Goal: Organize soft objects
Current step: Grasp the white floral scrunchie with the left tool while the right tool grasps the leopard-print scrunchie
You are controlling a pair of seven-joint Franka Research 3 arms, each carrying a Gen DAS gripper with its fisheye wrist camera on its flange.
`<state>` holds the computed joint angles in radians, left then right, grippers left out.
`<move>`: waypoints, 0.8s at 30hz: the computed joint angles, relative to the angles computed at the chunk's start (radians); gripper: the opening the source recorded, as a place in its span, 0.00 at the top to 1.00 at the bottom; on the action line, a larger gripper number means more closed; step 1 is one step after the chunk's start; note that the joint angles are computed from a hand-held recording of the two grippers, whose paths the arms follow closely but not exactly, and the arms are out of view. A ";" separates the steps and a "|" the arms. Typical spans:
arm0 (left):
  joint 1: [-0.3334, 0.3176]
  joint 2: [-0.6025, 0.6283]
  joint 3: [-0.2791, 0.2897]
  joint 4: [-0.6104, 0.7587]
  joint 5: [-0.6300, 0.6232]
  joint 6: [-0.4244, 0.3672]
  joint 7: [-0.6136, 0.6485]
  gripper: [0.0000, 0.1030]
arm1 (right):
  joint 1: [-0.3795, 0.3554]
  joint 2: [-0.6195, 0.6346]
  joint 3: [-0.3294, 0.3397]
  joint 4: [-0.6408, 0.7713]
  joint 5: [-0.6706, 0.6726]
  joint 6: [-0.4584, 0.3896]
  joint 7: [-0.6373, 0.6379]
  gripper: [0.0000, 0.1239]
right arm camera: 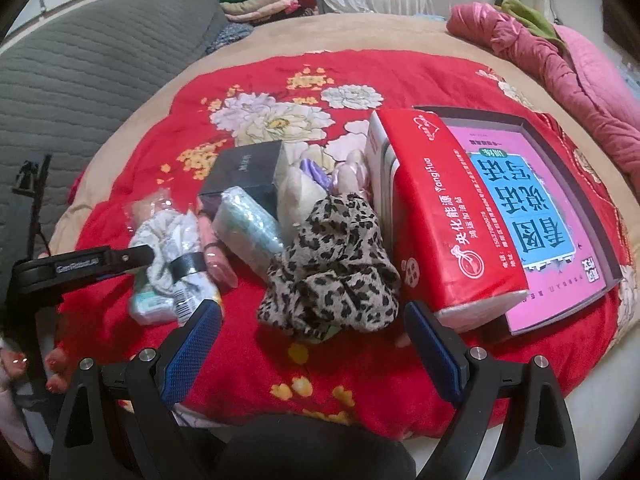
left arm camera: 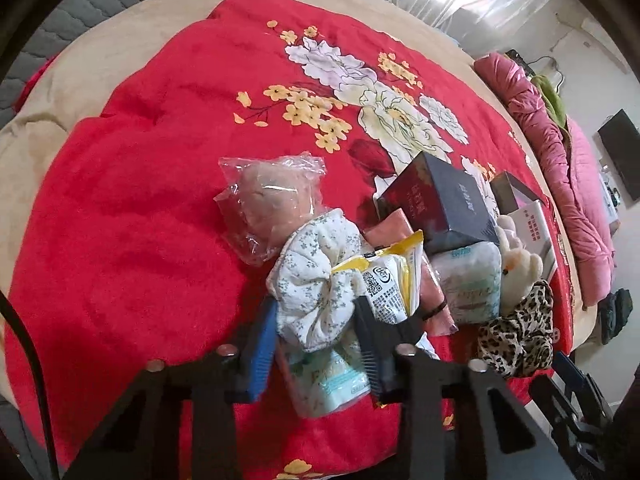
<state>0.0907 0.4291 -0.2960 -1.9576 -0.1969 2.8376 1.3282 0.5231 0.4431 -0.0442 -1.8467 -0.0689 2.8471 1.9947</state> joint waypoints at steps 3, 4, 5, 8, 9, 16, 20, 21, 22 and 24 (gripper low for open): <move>0.045 0.006 -0.046 -0.008 -0.047 0.027 0.050 0.76 | 0.014 0.027 -0.015 0.032 -0.022 -0.005 0.006 0.37; 0.066 0.012 -0.068 -0.007 -0.072 0.030 0.073 0.79 | 0.016 0.035 -0.017 0.043 -0.025 -0.014 0.005 0.46; 0.079 0.014 -0.083 -0.008 -0.093 0.035 0.091 0.81 | 0.015 0.047 -0.016 0.058 -0.026 -0.025 0.001 0.55; 0.091 0.021 -0.098 -0.004 -0.119 0.041 0.126 0.84 | 0.008 0.069 -0.008 0.083 -0.016 -0.040 -0.007 0.69; 0.092 0.023 -0.100 -0.002 -0.123 0.044 0.135 0.85 | 0.008 0.071 -0.010 0.081 -0.016 -0.032 -0.007 0.71; 0.103 0.012 -0.121 -0.013 -0.156 0.086 0.196 0.89 | 0.030 0.044 -0.045 0.026 -0.033 0.107 -0.023 0.89; 0.107 -0.021 -0.137 -0.038 -0.153 0.140 0.215 0.90 | 0.027 0.015 -0.048 -0.007 -0.006 0.193 -0.061 0.90; 0.114 -0.028 -0.146 -0.040 -0.157 0.143 0.220 0.90 | 0.038 0.010 -0.061 -0.009 -0.003 0.195 -0.063 0.90; 0.115 -0.040 -0.149 -0.044 -0.158 0.146 0.220 0.90 | 0.056 0.006 -0.083 -0.011 -0.006 0.199 -0.059 0.90; 0.149 -0.059 -0.189 -0.054 -0.188 0.160 0.259 0.90 | 0.073 -0.005 -0.107 -0.017 -0.005 0.208 -0.055 0.90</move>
<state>0.2396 0.3705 -0.4854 -2.0112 -0.3851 2.9976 1.5875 0.5961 0.4384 -0.1512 -1.8642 -0.0735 3.0550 1.9402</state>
